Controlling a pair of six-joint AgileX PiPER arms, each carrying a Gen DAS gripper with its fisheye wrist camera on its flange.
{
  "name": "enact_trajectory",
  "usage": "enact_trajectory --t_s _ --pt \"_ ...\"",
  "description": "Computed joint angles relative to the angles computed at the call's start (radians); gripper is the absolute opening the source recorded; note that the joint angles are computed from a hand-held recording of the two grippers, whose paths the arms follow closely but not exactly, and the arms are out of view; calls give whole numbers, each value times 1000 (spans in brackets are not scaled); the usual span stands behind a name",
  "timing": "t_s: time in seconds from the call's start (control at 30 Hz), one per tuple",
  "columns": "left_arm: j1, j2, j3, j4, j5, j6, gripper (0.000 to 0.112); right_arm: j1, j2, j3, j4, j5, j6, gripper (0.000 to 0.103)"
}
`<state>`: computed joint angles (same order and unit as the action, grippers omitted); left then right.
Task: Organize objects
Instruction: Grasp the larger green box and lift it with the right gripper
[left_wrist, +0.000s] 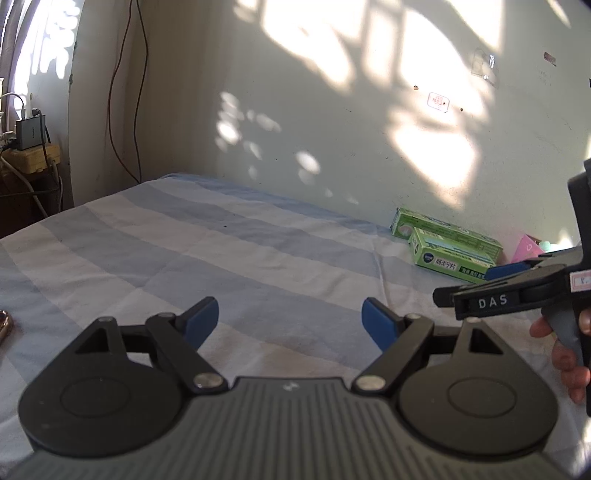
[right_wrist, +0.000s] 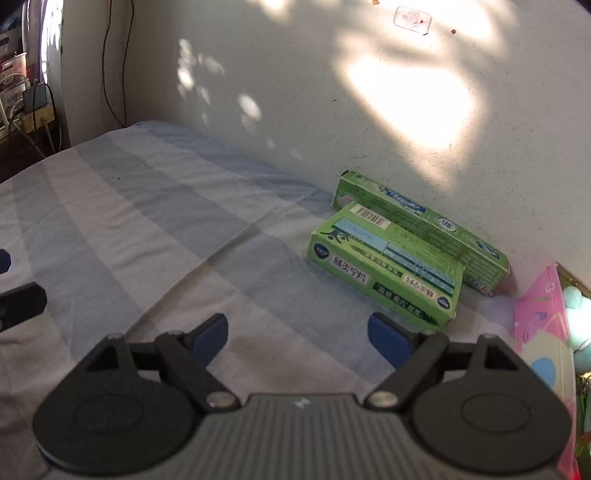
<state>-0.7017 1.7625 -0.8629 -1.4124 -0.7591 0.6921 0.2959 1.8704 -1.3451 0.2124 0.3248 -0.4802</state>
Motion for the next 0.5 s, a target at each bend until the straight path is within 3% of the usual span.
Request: enact_trajectory --t_s 0.1,0.37,0.5 --pt "14 -3 -4 -13 25 2 87 -22 39 -59 -38 -91 141 96" --pt "24 8 -21 -32 56 43 87 -111 426 -637 -66 236 562 103" --pt "28 9 -25 -37 70 57 87 -129 522 -780 -18 286 630 103"
